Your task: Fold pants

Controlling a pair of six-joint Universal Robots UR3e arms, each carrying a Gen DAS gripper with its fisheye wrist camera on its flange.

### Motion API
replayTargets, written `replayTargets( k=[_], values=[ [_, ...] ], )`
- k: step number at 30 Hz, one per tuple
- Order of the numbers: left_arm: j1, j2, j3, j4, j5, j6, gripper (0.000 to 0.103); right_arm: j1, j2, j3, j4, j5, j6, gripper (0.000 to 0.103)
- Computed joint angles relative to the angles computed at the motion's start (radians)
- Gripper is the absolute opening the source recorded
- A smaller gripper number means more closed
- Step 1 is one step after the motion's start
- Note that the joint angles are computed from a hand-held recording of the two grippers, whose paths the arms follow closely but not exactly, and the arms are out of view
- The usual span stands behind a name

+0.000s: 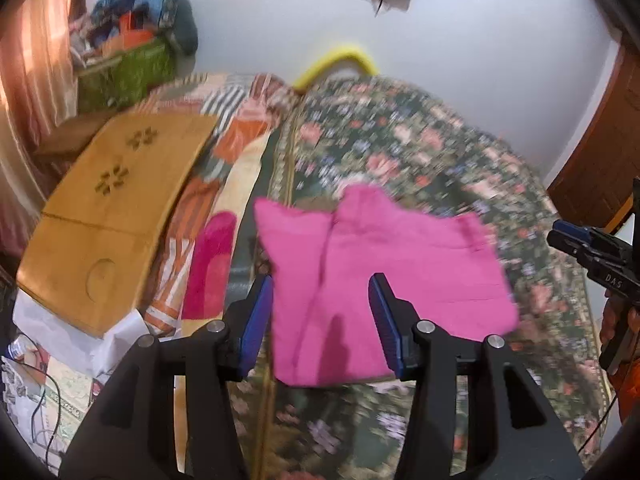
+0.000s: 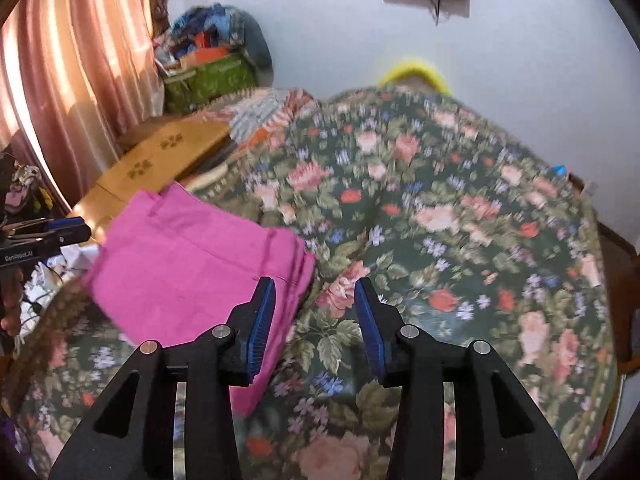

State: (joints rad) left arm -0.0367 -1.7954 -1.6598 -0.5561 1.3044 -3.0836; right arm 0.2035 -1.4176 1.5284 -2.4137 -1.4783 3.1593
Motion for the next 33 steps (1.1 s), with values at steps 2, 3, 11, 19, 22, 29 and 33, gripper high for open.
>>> replayTargets(
  k=[2, 3, 11, 19, 22, 29, 33],
  values=[
    [-0.015, 0.080, -0.028, -0.003, 0.000, -0.011, 0.050, 0.015, -0.058, 0.010, 0.008, -0.011, 0.004, 0.038],
    [-0.021, 0.125, -0.042, -0.007, -0.006, -0.015, 0.050, 0.026, -0.088, 0.011, 0.014, -0.017, 0.007, 0.037],
    [-0.100, 0.457, -0.068, -0.078, -0.005, -0.053, 0.050, 0.162, -0.269, -0.037, 0.068, -0.108, 0.033, 0.037],
    [-0.435, 0.639, -0.049, -0.059, 0.330, -0.116, 0.050, 0.404, -0.355, -0.116, 0.061, -0.301, 0.103, 0.037],
    [-0.566, 0.666, -0.046, -0.040, 0.450, -0.144, 0.050, 0.502, -0.367, -0.118, 0.025, -0.387, 0.132, 0.037],
    [-0.898, 0.657, -0.045, 0.022, 0.783, -0.217, 0.068, 0.775, -0.344, -0.113, -0.115, -0.683, 0.182, 0.050],
    [-1.083, 0.614, -0.037, 0.073, 0.980, -0.226, 0.082, 0.871, -0.318, -0.105, -0.189, -0.805, 0.194, 0.060]
  ],
)
